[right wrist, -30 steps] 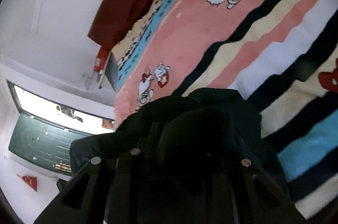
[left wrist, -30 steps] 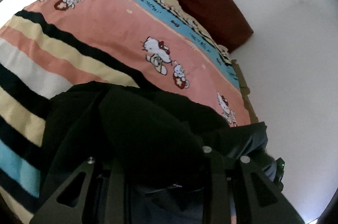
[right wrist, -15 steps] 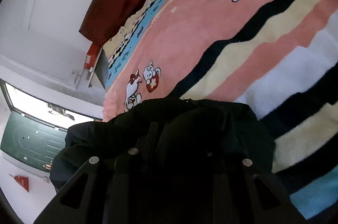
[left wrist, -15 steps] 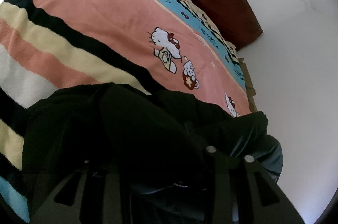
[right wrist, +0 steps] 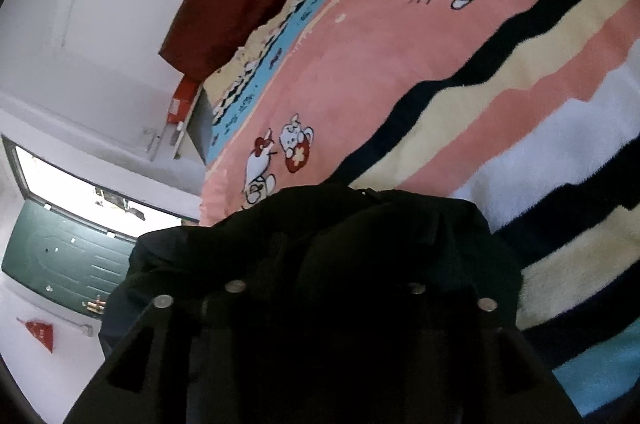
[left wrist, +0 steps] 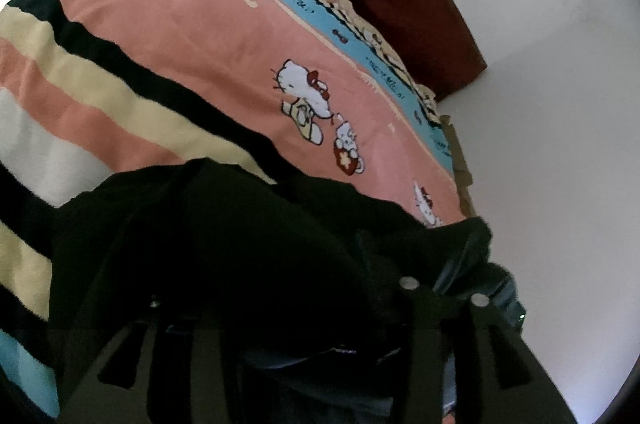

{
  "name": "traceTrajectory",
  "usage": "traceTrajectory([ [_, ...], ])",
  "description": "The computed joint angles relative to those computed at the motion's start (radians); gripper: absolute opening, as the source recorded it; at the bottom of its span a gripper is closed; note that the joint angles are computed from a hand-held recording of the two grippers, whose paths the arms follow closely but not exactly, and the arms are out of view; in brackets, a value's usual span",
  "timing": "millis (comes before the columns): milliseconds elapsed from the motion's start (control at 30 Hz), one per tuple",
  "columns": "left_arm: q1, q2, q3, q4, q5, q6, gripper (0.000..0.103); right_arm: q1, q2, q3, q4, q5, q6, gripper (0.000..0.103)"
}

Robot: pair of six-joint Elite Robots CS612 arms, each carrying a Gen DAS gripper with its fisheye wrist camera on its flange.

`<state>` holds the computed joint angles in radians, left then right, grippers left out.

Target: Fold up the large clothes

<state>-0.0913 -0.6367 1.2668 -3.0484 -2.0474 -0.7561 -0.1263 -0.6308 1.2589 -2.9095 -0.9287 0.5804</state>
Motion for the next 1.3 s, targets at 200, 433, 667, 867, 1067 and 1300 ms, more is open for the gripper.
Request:
traceTrajectory([
  [200,0.022,0.005,-0.005,-0.117,-0.066,-0.142,0.057,-0.01,-0.027,0.027,-0.044,-0.017,0.004,0.066],
  [433,0.03,-0.052,0.047,-0.156,0.007,-0.15,0.057,-0.018,-0.081,0.075,-0.09,-0.055,-0.056,0.068],
  [667,0.003,-0.162,0.151,-0.091,0.157,0.015,0.057,-0.002,-0.154,0.135,-0.105,-0.105,-0.234,0.068],
  [867,-0.04,-0.209,0.208,-0.028,0.204,0.153,0.057,0.03,-0.2,0.183,-0.081,-0.144,-0.378,0.068],
  [1067,-0.09,-0.219,0.218,0.023,0.23,0.275,0.057,0.071,-0.219,0.202,-0.064,-0.171,-0.505,0.068],
  [1300,-0.127,-0.197,0.174,0.079,0.248,0.355,0.057,0.104,-0.197,0.168,-0.052,-0.195,-0.561,0.068],
])
